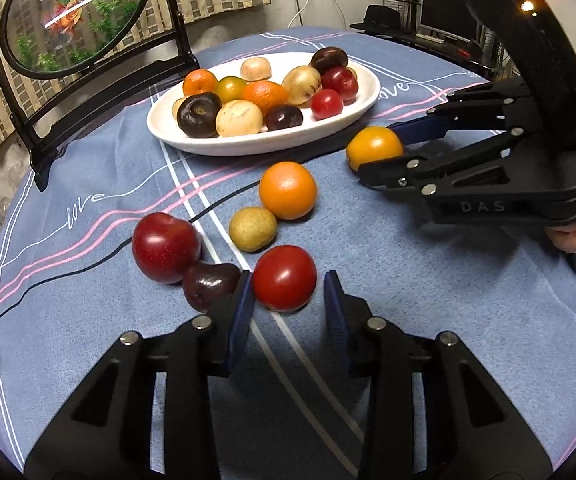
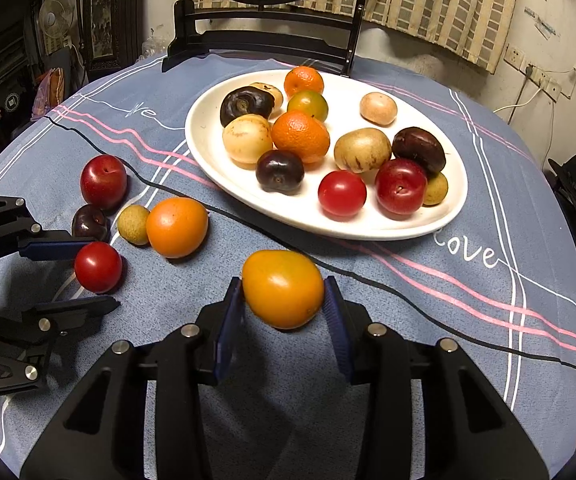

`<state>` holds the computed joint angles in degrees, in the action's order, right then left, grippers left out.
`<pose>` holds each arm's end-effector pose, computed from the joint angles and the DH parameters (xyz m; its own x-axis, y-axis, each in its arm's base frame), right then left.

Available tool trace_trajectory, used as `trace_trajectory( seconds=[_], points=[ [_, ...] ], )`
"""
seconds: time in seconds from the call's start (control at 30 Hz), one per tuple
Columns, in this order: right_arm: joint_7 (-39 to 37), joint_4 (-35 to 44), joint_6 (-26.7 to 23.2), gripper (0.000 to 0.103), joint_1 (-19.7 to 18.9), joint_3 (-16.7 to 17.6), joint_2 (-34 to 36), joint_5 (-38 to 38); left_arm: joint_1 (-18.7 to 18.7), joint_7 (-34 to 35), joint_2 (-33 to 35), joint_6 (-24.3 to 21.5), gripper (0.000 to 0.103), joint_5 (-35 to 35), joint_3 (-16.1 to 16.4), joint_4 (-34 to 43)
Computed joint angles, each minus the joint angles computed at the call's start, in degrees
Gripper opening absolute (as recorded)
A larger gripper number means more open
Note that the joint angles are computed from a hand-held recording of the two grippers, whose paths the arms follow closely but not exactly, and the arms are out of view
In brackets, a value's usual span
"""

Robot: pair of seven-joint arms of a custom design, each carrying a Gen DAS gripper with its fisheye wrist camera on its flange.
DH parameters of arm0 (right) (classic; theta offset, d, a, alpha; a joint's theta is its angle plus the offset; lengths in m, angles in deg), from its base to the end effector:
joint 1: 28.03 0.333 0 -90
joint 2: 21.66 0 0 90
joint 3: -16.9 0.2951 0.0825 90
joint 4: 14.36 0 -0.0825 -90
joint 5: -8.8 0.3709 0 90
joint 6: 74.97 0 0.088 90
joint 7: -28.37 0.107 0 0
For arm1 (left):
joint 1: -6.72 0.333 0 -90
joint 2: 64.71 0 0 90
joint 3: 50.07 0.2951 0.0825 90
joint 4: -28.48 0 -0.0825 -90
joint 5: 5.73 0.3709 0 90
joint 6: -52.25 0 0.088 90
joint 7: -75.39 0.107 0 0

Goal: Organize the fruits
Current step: 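Grasp a yellow-orange fruit with the right tool while the left tool grasps a red plum, then carry both fruits onto the white plate and open both tools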

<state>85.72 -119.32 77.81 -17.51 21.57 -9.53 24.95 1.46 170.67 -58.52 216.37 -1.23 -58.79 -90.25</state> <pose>0.6243 0.1574 0.4724 0.5573 -0.8270 0.0735 -0.6349 -0.4815 -0.6042 0.5825 -0.1470 0.4462 -0.3501 -0.9307 -0.1060 -0.7048 0.3363 -0.6246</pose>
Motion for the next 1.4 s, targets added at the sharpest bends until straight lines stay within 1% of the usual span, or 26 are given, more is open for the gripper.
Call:
trace_trajectory(
  seconds=[0.17,0.2,0.27,0.37,0.43,0.5,0.57,0.63,0.73,0.8,0.83,0.87,0.93,0.97,1.0,1.03,1.07,1.13,1.2,1.23,1.3,1.33,1.4],
  points=[
    [0.0,0.0,0.0,0.041,0.0,0.0,0.0,0.0,0.0,-0.3,0.0,0.2,0.037,0.4,0.1,0.0],
    [0.0,0.0,0.0,0.041,0.0,0.0,0.0,0.0,0.1,0.1,0.1,0.1,0.037,-0.4,0.0,0.0],
    [0.0,0.0,-0.1,0.041,0.0,0.0,0.0,0.0,0.3,0.4,0.0,-0.2,0.032,-1.3,-0.1,0.2],
    [0.1,0.0,-0.2,0.041,0.0,0.0,-0.1,-0.1,0.5,1.4,0.2,-0.6,0.032,-3.1,-0.4,0.6],
    [0.2,0.0,-0.4,0.041,0.0,0.0,-0.2,-0.2,0.4,1.2,0.3,-0.5,0.032,-2.8,-0.3,0.6],
    [0.0,0.2,-1.0,0.041,-0.1,0.1,-0.2,0.4,0.4,1.2,0.3,-0.4,0.032,-2.9,-0.3,0.5],
    [-1.7,0.9,-2.9,0.041,-0.9,0.7,-0.2,3.1,0.5,1.9,0.3,-0.5,0.032,-3.8,-0.5,0.6],
    [-3.6,1.3,-4.6,0.041,-1.5,1.1,-0.5,6.0,1.0,3.9,0.1,-0.5,0.032,-6.4,-1.0,0.5],
    [-8.4,2.1,-8.7,0.041,-2.6,1.7,-1.2,11.9,1.8,8.9,-0.8,0.2,0.031,-12.8,-2.1,0.0],
    [-11.6,2.6,-11.3,0.041,-3.1,1.8,-1.6,16.1,1.8,10.7,-1.3,0.7,0.031,-15.4,-2.2,-0.3],
    [-12.8,2.8,-12.0,0.041,-3.2,1.7,-1.8,18.0,1.9,12.2,-1.6,0.8,0.031,-17.8,-2.4,-0.3],
    [-14.1,3.1,-12.2,0.041,-3.5,1.6,-1.8,20.6,2.3,14.4,-1.9,0.4,0.031,-22.1,-2.8,0.2],
    [-15.4,3.0,-9.9,0.041,-3.6,1.5,-2.0,25.6,2.1,13.9,-1.9,0.1,0.031,-24.1,-2.4,1.2],
    [-15.7,3.2,-7.9,0.041,-3.6,1.4,-1.8,28.2,1.8,12.6,-1.5,0.3,0.031,-23.3,-1.9,2.3],
    [-15.7,3.2,-5.7,0.041,-3.6,1.4,-1.6,30.5,1.5,11.0,-1.1,0.7,0.031,-21.5,-1.5,2.9],
    [-15.6,3.1,-3.2,0.041,-3.5,1.4,-1.4,32.4,0.6,6.7,-0.2,1.5,0.031,-16.3,-0.4,4.4],
    [-15.5,3.3,-0.2,0.041,-3.5,1.5,-1.1,34.4,0.3,4.4,0.7,1.5,0.031,-13.6,0.1,5.9],
    [-16.6,3.6,4.2,0.041,-3.7,2.0,-0.6,38.1,-0.1,0.7,3.3,0.5,0.031,-9.9,0.8,10.2],
    [-17.6,4.2,7.6,0.041,-4.2,2.7,0.0,41.9,-0.2,-1.9,6.0,-0.4,0.031,-8.0,0.9,14.6],
    [-17.9,5.0,8.9,0.041,-4.5,2.9,0.6,43.6,-0.2,-3.0,7.1,-0.8,0.031,-7.2,1.0,16.4],
    [-17.3,7.1,11.1,0.041,-4.8,3.4,2.2,45.5,-0.6,-5.6,10.7,-2.5,0.031,-5.4,1.3,22.5],
    [-16.2,8.6,11.4,0.041,-5.0,3.4,3.3,45.6,-0.6,-6.3,12.7,-3.5,0.031,-4.9,1.3,25.7],
    [-11.4,12.9,10.9,0.041,-5.1,3.2,6.6,43.0,-2.1,-9.8,17.7,-6.0,0.031,-1.9,2.8,33.9]
  ],
)
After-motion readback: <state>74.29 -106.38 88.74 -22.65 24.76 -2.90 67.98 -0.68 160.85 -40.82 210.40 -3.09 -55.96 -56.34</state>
